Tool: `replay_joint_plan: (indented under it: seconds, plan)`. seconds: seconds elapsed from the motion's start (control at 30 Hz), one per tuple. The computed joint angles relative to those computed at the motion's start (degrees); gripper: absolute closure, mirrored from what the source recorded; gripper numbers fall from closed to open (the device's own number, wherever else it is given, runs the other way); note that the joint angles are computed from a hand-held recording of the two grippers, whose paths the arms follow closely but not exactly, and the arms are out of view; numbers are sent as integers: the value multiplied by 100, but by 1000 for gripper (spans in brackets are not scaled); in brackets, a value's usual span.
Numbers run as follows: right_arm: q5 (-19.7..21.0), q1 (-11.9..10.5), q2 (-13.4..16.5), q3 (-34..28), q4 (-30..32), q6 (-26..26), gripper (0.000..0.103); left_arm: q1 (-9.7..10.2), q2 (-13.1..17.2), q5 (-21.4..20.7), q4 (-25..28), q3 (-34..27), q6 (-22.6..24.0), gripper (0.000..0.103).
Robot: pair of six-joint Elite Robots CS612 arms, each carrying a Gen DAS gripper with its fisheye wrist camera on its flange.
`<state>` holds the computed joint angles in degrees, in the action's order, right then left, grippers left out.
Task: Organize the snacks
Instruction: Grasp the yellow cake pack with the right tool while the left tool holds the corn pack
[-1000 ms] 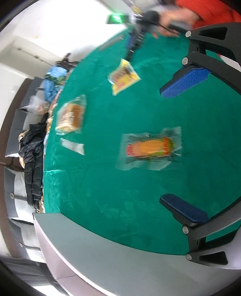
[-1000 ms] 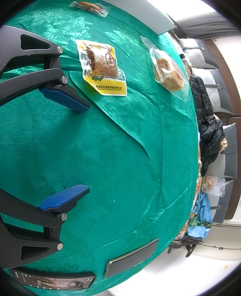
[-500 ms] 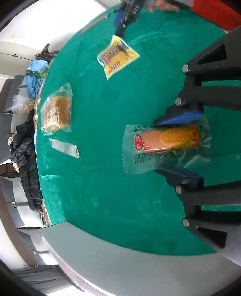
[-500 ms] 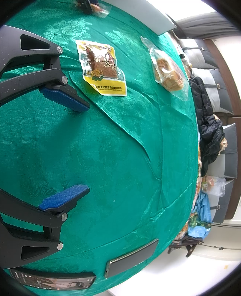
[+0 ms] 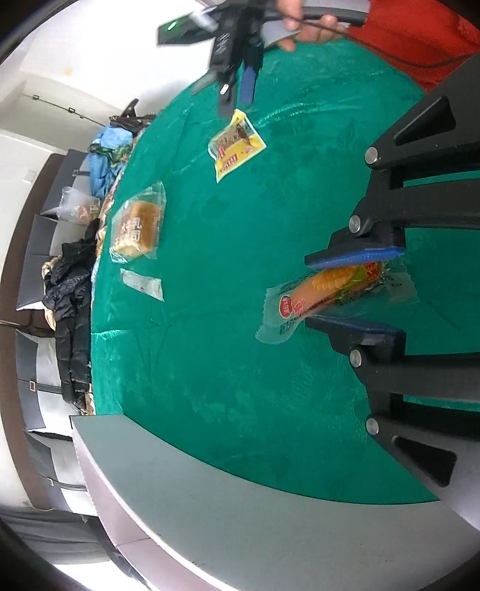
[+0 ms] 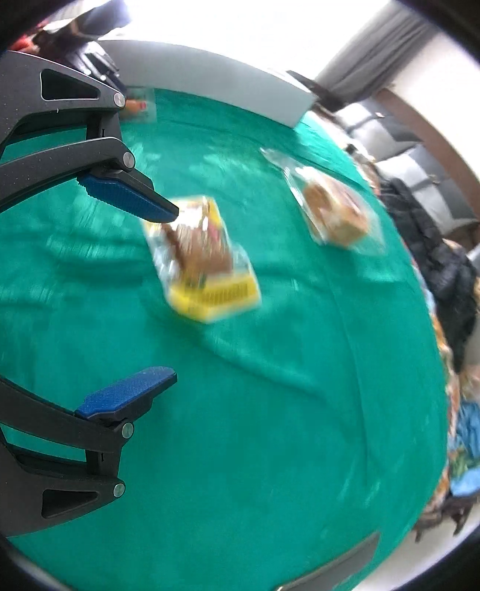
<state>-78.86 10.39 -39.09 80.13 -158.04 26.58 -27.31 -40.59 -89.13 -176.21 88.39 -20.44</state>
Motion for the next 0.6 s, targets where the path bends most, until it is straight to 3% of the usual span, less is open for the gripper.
replay_joint_plan:
  seconds: [0.13,0.23,0.33,0.47,0.6]
  plan:
    - [167,25,117,-384,542,998,20,8,-22,-38,-192,125,28,80]
    - [612,-56,145,-428,655,1969,20,55,14,-162,-365,169,-65,80]
    - [887,-70,337,-784,1102,2320,17,49,25,-129,-406,160,16,80]
    - [353,82,675,-1585,1811,2114,17,29,29,-75,-505,199,60,80]
    - [-1156,460,1142,-2683,2905,1503,13,29,36,-81,-635,243,-5,80]
